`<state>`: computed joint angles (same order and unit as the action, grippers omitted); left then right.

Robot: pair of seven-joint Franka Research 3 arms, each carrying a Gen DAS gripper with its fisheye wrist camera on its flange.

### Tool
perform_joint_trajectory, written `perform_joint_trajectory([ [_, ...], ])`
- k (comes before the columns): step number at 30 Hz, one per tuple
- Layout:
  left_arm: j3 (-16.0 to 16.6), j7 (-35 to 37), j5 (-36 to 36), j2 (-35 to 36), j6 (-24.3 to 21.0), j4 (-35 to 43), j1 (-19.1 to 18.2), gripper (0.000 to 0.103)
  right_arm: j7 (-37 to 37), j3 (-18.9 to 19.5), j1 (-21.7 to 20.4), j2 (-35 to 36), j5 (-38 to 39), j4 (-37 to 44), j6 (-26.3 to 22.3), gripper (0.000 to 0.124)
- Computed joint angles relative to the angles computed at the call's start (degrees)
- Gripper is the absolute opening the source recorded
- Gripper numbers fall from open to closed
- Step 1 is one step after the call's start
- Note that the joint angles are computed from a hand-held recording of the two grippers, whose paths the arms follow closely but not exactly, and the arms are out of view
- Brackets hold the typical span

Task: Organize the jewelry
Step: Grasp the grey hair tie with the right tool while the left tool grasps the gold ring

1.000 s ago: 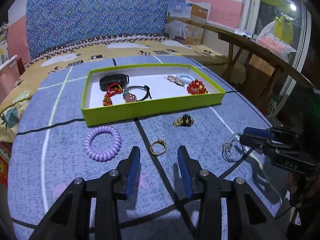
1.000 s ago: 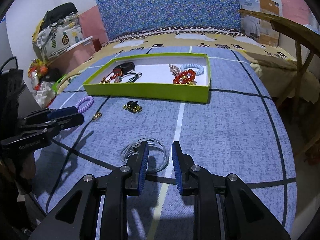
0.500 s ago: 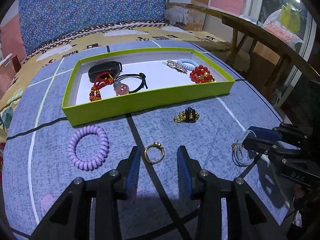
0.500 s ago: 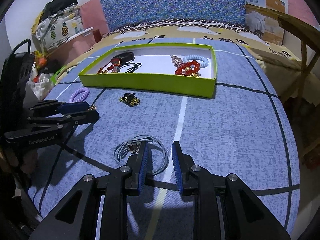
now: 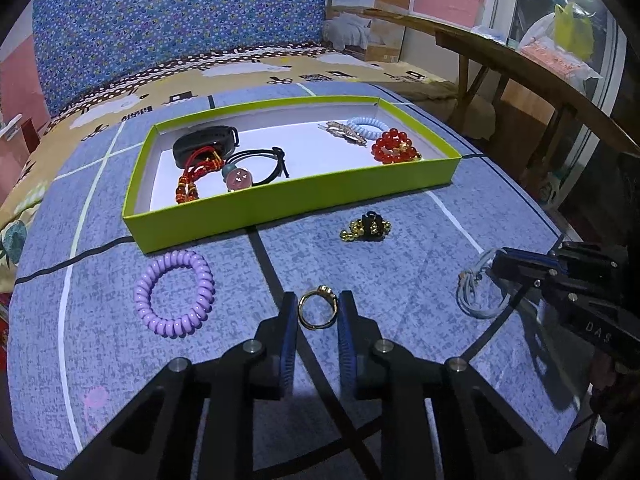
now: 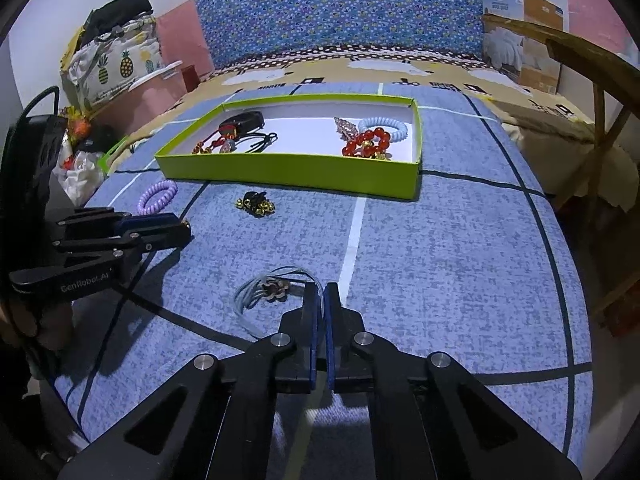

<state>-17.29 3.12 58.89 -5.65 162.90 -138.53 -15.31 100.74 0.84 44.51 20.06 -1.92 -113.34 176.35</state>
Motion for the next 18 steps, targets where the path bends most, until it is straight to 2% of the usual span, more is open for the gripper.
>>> perform_joint_trajectory([
  [6,-0.7,-3.1,2.9,-1.5,0.8,-0.7,0.2,0.021,0.0,-0.2,0.2,-0.9,0.7,-1.2,2.0,0.001],
  [14,-1.8,-10.3,10.6,-3.7,2.1,-0.5,1.4,0.021,-0.6,-0.4,0.4,-1.9,2.7,-1.8,4.4,0.001],
  [18,-1.9,-11.2,12.3,-4.4,1.9,-0.2,1.5,0.021,-1.1,-0.6,0.8,-2.0,3.6,-1.4,5.0,0.001],
])
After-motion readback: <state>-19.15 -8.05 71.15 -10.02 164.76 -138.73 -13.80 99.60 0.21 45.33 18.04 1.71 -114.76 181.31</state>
